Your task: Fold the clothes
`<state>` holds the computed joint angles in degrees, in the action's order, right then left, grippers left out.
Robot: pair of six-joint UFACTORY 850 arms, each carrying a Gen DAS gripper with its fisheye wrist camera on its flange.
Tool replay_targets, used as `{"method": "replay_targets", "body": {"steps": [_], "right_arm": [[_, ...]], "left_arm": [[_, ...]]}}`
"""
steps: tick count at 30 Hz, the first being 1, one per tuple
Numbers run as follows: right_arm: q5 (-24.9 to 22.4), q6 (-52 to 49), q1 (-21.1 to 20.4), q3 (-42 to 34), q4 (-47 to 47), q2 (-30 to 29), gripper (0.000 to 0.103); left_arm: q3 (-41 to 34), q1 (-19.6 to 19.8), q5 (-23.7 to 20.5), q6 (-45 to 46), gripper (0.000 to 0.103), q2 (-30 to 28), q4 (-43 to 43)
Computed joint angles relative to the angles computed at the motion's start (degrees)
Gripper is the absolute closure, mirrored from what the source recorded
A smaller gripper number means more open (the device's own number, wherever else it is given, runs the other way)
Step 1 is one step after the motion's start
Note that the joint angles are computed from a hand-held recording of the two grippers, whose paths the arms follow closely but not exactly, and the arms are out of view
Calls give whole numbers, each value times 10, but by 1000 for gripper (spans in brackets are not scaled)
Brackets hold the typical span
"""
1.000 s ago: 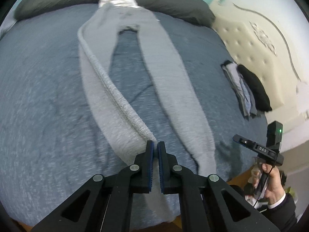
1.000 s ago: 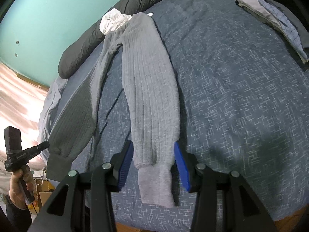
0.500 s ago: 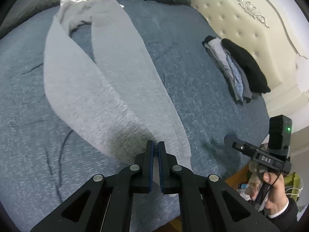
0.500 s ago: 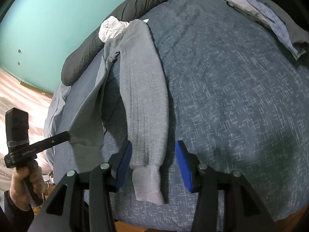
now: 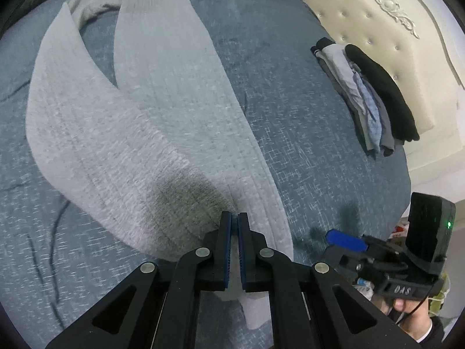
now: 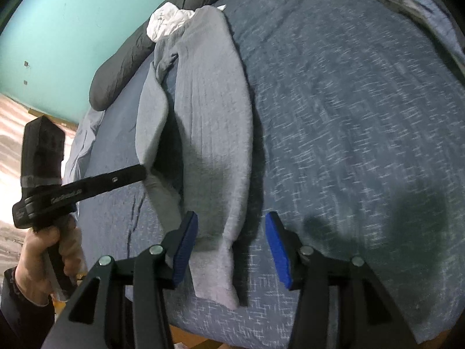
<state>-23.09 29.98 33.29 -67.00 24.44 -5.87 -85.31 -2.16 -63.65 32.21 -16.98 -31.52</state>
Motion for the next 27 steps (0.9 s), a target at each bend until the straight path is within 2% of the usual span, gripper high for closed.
{"method": "replay_targets", "body": {"steps": [7,10,14,27], "right_arm": [[-12,-41,2,-17,28,-21,53],[-19,-50,4,-27,29,-28,53],[-29,-70,7,-43,34,-37,53],[-61,-88,18,-94,39,-84,52]], "left_arm": [[1,16,-17,-1,96,-20,-50],[-2,27,-24,-1,90,-19,-63],[-6,49,-21,3,76,-10,-73],[-26,99,-23,5,76,-8,-45]]}}
